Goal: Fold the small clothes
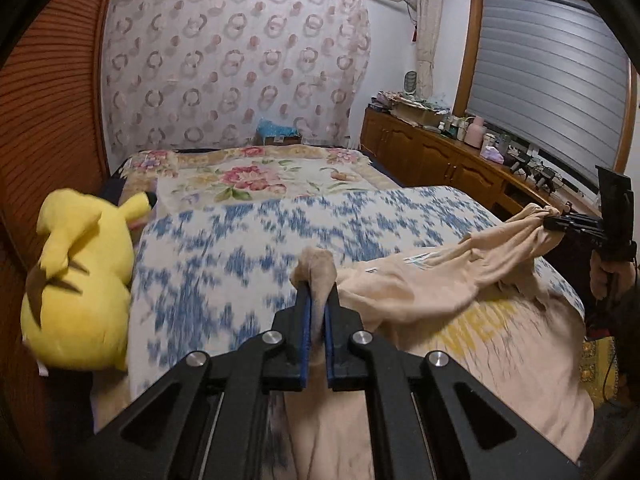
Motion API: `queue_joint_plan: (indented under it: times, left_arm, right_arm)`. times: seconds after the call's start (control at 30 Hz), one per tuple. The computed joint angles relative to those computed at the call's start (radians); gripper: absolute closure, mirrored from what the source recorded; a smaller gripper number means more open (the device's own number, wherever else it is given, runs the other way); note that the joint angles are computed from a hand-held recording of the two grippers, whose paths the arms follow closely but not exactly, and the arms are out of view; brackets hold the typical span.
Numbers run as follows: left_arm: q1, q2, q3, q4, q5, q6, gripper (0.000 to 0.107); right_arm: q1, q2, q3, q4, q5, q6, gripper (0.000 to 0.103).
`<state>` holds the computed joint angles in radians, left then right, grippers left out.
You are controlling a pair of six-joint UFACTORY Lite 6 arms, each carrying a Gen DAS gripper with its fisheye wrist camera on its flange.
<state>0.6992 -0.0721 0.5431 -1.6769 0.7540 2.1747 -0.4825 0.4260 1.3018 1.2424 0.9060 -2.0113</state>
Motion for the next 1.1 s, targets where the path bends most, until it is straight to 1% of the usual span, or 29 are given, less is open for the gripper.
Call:
queue_joint_plan:
  times: [0.17,0.27,0.33,0.5,0.7,0.8,0.87,0.97,1.07,1.1]
  left_arm:
    - [0.093,-0.018,-0.114,-0.005,0.060,0.088,0.104]
    - [0.143,-0.046,-0.164,0.033,0.106,0.095,0.104]
    - [0.160,-0.077,-0.188,0.054,0.117,0.094,0.104]
    - [0.261,-0.198,-0.243,0.171,0.197,0.026,0.104]
    - [0.421,-0.302,-0.263,0.311,0.309,-0.031,0.104]
    - [0.501,-0.322,-0.278,0.359,0.363,-0.001,0.104]
    - [0.518,-0.297,-0.275,0.377,0.353,0.004,0.104]
    - [0.510,-0.241,-0.291,0.368,0.287,0.059,0.104]
    - [0.513,-0.185,-0.301,0.361,0.260,0.098,0.103]
    - [0.519,-0.173,-0.300,0.359,0.261,0.106,0.102]
  right_arm:
    - [-0.101,-0.045,-0.107,0.001,0.064,-0.069,0.099]
    - [-0.150,-0.051,-0.132,-0.016,0.097,-0.068,0.099]
    - [-0.172,-0.073,-0.163,-0.034,0.100,-0.085,0.099]
    - [-0.215,-0.117,-0.204,-0.061,0.109,-0.105,0.099]
    - [-0.318,-0.186,-0.199,-0.098,0.219,-0.085,0.099]
    - [-0.363,-0.214,-0.196,-0.131,0.267,-0.077,0.098]
    - [-0.380,-0.238,-0.221,-0.155,0.259,-0.097,0.098]
    - [-0.381,-0.246,-0.258,-0.204,0.225,-0.119,0.098]
    - [-0.364,-0.218,-0.297,-0.255,0.164,-0.123,0.098]
    - [-0.353,-0.203,-0.308,-0.271,0.134,-0.124,0.097]
